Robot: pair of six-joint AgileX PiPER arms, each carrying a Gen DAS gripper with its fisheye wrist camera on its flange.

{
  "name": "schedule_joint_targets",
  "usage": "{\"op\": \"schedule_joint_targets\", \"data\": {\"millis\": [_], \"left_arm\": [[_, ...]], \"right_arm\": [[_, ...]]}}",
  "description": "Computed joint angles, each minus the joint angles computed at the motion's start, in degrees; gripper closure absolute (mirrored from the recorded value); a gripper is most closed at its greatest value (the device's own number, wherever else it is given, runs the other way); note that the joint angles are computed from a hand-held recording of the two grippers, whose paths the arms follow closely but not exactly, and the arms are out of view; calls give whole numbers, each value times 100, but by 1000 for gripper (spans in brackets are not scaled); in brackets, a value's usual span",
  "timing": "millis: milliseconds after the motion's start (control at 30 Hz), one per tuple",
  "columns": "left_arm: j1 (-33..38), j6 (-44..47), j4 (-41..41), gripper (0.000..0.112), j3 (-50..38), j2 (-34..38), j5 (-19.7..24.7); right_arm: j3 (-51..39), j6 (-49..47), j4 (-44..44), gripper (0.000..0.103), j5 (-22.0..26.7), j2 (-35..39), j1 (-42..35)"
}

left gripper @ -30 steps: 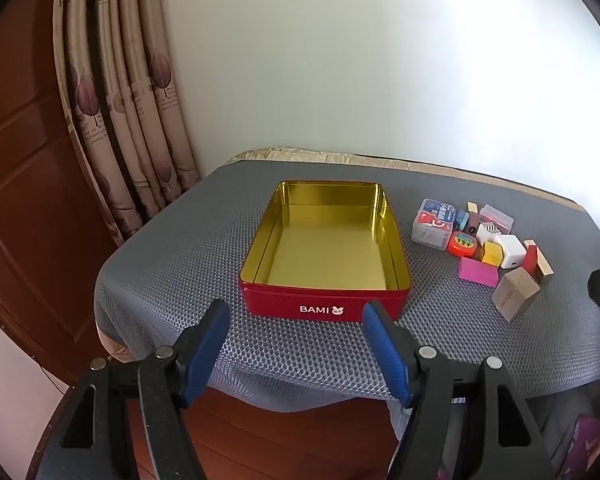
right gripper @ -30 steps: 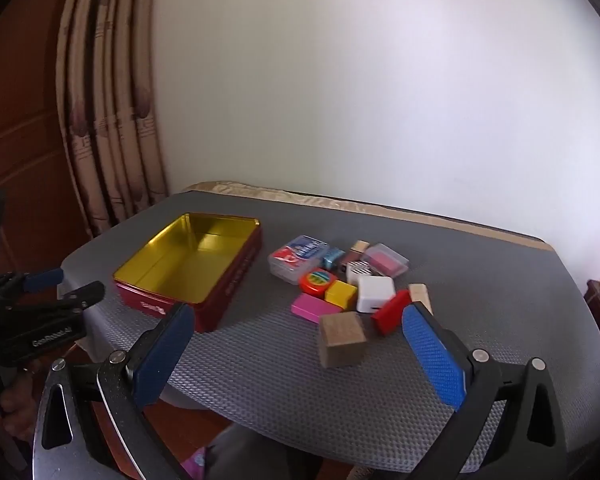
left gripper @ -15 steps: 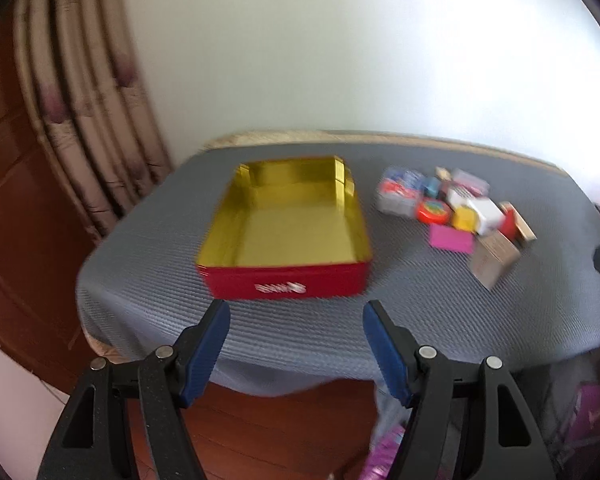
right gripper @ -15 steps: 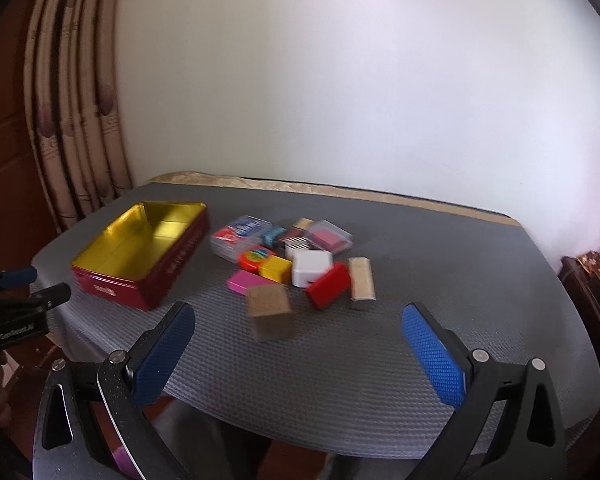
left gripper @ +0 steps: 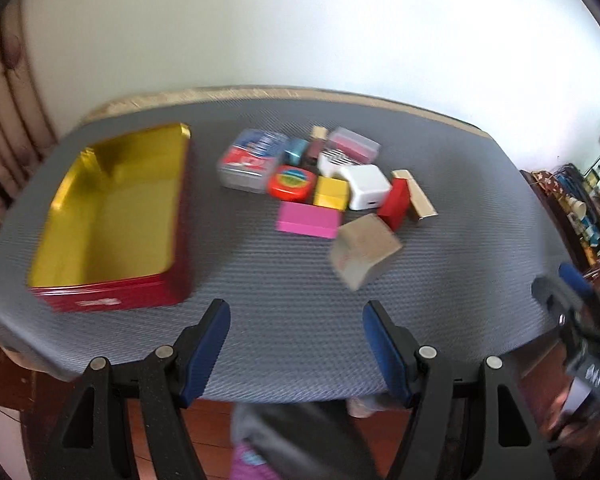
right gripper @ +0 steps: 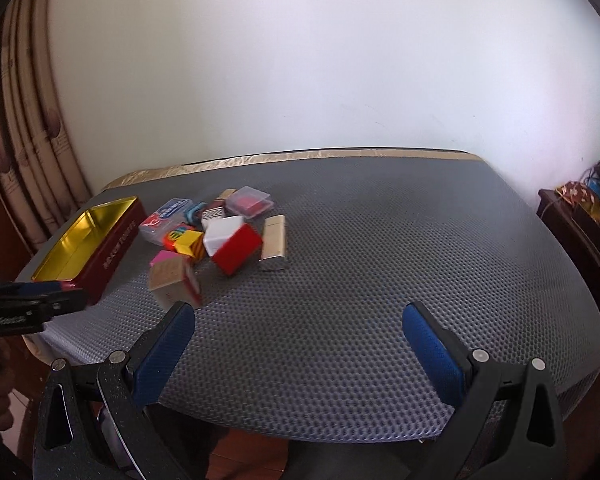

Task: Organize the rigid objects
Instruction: 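Move both tools toward the cluster of small objects, then place the wooden cube in the red tin with left gripper while right grasps the gold lighter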

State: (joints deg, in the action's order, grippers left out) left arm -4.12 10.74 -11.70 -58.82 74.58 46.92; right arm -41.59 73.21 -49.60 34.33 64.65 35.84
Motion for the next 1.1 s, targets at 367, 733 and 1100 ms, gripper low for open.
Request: {"op": "schedule_joint_targets", "data": {"millis": [367, 733, 1100], "left_arm": [[-669, -1360, 144, 42, -1296, 1305, 388], [-900, -1623, 187, 42, -1878, 2059, 637], [-898, -1540, 151, 59, -1569, 2105, 318]], "right_arm": [[266, -2320, 2195, 0, -1211, 56, -1566], [313, -4140, 3817, 0, -1633, 295, -2142], [255, -5249, 4928, 0, -1635, 469, -2493]]}}
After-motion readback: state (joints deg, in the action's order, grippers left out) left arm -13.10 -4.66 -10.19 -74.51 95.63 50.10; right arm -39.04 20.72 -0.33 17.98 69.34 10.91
